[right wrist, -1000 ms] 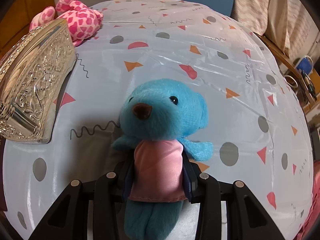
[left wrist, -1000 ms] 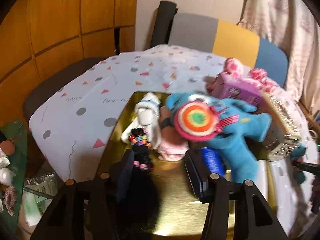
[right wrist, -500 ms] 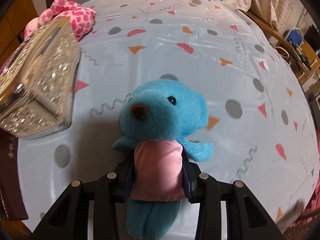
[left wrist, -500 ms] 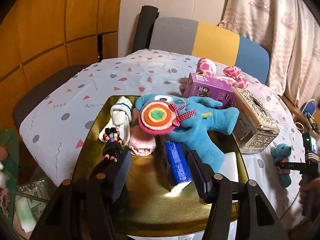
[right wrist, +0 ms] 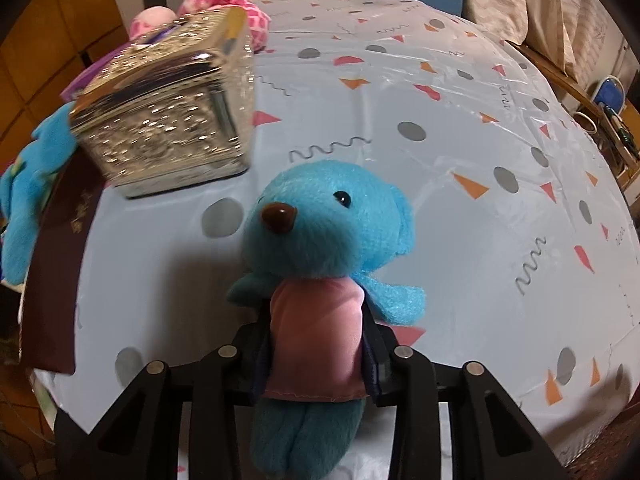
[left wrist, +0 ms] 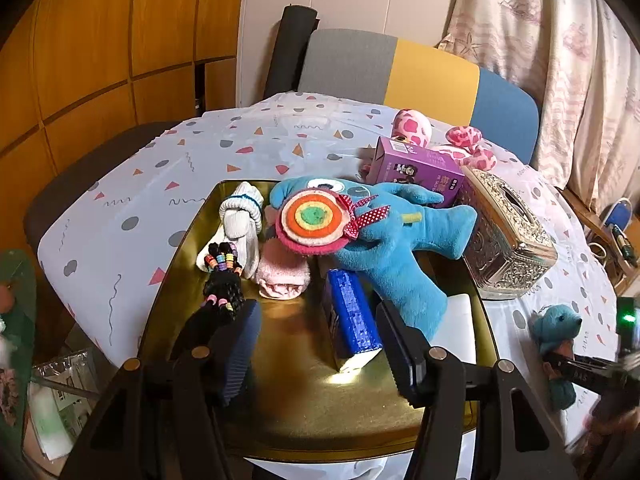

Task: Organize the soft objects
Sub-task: 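Carry the blue teddy bear into the gold tray and open the right tool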

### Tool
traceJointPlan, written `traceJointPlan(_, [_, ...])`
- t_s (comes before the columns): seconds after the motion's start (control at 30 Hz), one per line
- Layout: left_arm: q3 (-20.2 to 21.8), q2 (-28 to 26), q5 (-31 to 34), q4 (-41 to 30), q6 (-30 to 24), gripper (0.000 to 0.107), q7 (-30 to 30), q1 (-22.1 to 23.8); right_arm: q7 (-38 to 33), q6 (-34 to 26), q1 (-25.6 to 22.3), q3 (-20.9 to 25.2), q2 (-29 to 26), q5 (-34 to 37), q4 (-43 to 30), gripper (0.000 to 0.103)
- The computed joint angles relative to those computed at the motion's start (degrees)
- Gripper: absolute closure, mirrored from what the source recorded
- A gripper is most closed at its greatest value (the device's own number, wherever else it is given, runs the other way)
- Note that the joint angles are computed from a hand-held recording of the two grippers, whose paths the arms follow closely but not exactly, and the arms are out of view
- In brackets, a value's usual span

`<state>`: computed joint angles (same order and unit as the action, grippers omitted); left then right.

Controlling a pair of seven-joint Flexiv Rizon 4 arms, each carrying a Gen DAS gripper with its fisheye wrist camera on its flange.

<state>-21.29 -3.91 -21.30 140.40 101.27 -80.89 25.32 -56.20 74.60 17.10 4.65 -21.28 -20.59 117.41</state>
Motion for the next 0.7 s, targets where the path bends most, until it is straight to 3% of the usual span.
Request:
traceJointPlan(0.27, [11.46,-0.93,1.35,-1.7,-0.64,0.046,-1.14,-10.33,-2.24,3.68,-0.67,3.24,3.59,3.96,2.63,0.072])
traceJointPlan(0.5, [14.04,-1.03,1.2,-1.9,-1.01,0.045,-1.46,-12.21,-12.36,4.64,-2.23,10.5,4.6,11.45,-1.51,0.072])
traceJointPlan(0.7, [17.43,-1.41,1.69,-2.13,-1.21,0.045,-2.36,-14.18,-25.5,0.18,-1.98,17.41,2.05,20.52,-9.43,0.072])
